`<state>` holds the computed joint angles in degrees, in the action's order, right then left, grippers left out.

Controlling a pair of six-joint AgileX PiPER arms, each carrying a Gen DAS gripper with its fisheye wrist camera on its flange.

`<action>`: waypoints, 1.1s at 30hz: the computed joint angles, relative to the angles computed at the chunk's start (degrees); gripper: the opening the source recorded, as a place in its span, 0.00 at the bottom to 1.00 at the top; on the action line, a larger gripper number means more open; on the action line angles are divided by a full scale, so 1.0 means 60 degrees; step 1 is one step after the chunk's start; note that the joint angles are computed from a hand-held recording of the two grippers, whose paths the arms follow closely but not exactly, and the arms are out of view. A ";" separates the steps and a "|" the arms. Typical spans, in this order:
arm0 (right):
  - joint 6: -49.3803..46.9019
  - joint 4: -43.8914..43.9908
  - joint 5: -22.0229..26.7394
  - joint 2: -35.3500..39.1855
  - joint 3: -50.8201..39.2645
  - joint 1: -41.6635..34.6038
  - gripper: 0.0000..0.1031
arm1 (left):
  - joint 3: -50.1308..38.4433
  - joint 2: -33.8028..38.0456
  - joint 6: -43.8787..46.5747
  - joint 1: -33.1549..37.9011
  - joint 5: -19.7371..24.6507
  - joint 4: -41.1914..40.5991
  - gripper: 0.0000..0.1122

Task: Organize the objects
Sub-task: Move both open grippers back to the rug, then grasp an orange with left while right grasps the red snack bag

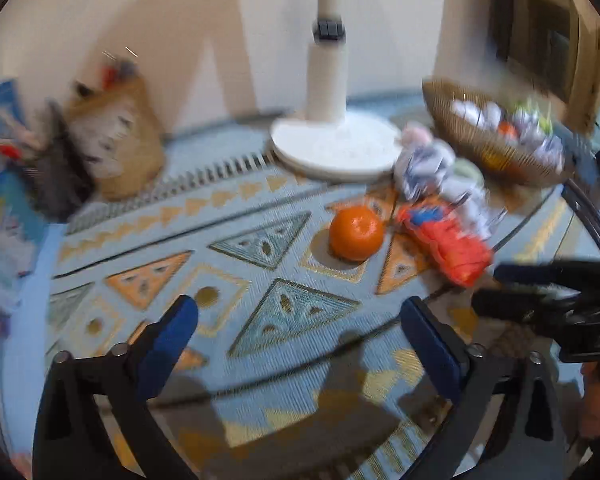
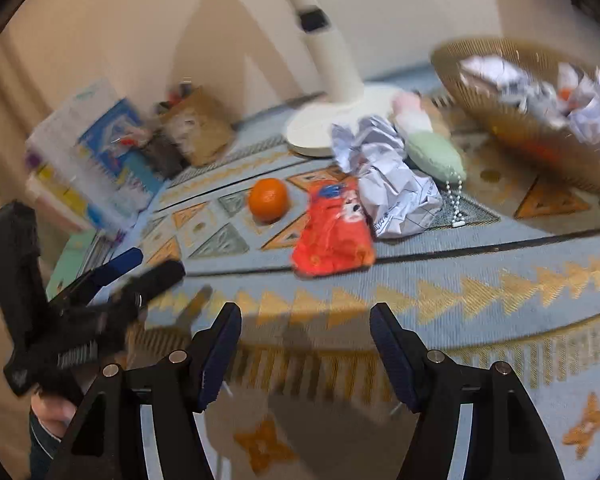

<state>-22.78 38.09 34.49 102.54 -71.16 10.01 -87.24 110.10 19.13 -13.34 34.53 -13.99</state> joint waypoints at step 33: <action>-0.2028 0.0041 -0.0987 -0.1963 0.2472 -0.0491 0.28 | 0.2764 -0.2044 0.0082 -0.0766 -0.1033 -0.0925 0.30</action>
